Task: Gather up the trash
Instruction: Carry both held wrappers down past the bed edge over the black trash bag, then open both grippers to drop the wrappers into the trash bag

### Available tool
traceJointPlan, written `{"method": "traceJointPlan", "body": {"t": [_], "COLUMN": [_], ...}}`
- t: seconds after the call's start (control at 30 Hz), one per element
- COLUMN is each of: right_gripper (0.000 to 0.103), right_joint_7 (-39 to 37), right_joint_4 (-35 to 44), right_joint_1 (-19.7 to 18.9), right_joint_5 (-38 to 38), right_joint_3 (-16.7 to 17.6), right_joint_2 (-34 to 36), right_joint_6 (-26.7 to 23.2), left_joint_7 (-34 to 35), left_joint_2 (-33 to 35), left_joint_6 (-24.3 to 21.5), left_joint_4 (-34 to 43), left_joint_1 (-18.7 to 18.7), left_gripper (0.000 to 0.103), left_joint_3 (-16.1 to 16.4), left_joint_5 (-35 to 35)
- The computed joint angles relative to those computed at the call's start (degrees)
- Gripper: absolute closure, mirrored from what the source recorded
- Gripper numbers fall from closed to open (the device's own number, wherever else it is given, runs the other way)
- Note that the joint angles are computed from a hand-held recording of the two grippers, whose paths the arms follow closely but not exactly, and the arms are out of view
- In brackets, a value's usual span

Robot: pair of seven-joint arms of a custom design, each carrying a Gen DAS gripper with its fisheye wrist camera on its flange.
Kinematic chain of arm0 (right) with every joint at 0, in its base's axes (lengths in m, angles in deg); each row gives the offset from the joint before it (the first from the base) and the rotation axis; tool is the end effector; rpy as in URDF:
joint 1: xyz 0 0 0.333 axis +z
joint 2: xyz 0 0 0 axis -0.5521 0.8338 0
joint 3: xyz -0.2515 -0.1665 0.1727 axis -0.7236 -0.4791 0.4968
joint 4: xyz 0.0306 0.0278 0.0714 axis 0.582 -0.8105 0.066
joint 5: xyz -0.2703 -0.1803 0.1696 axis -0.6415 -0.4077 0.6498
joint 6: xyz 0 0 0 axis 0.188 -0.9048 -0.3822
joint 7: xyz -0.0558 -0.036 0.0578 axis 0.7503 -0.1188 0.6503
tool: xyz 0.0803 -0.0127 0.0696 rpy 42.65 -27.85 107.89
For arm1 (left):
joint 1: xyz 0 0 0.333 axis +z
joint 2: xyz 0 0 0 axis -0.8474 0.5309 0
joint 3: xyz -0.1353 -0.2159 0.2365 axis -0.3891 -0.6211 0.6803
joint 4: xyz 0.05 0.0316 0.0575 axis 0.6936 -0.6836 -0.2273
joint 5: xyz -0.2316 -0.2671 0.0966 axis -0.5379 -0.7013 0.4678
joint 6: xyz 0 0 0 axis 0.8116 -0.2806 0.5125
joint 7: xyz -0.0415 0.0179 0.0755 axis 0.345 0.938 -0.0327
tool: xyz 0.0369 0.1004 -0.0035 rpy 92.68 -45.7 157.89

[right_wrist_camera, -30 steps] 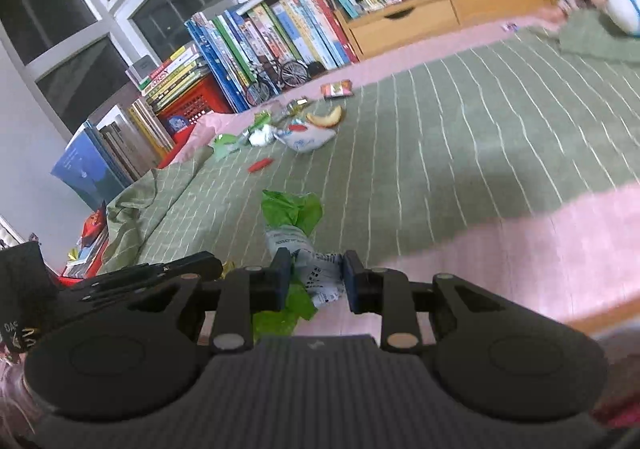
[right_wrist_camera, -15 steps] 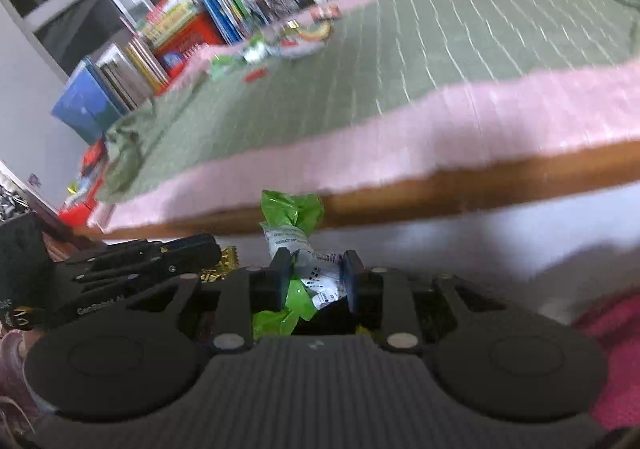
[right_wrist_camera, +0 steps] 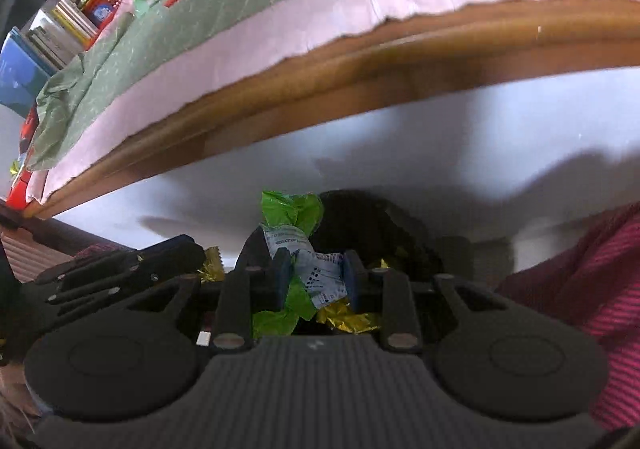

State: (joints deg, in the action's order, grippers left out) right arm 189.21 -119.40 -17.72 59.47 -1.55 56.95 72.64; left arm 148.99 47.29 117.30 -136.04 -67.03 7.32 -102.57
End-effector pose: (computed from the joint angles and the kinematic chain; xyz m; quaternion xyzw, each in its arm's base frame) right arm 0.5075 0.1492 0.4957 -0.5494 0.7722 -0.0275 0.3179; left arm 0.5286 -0.1754 0.5094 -0.4864 0.7865 -0.3804 0.0133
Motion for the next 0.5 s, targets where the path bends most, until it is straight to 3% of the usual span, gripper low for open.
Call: {"method": "traceJointPlan", "body": {"t": [0.17, 0.27, 0.33, 0.37, 0.5], "right_gripper": [0.067, 0.055, 0.046, 0.046, 0.044], "right_joint_7": [0.1, 0.4, 0.0, -0.3, 0.2], "right_joint_4": [-1.4, -1.2, -1.2, -1.3, -0.7], "right_joint_1": [0.2, 0.2, 0.3, 0.4, 0.4], "right_joint_5": [1.0, 1.2, 1.7, 2.2, 1.5], "right_joint_3": [-0.1, -0.1, -0.1, -0.2, 0.0], "right_joint_2": [-0.6, -0.2, -0.2, -0.2, 0.3], "right_joint_6": [2.2, 3.3, 3.7, 3.9, 4.2], "left_joint_7": [-0.9, -2.8, -3.6, -3.8, -3.6], "left_joint_2": [0.6, 1.1, 1.3, 1.3, 1.2], "left_joint_6": [1.4, 1.4, 1.4, 1.5, 3.0], "left_joint_4": [0.2, 0.8, 1.0, 1.0, 0.8], "left_joint_1": [-0.1, -0.1, 0.0, 0.0, -0.1], "left_gripper": [0.085, 0.085, 0.076, 0.068, 0.057], "left_joint_3": [-0.2, -0.4, -0.5, -0.5, -0.8], "left_joint_5": [1.3, 2.7, 3.4, 3.7, 4.0]}}
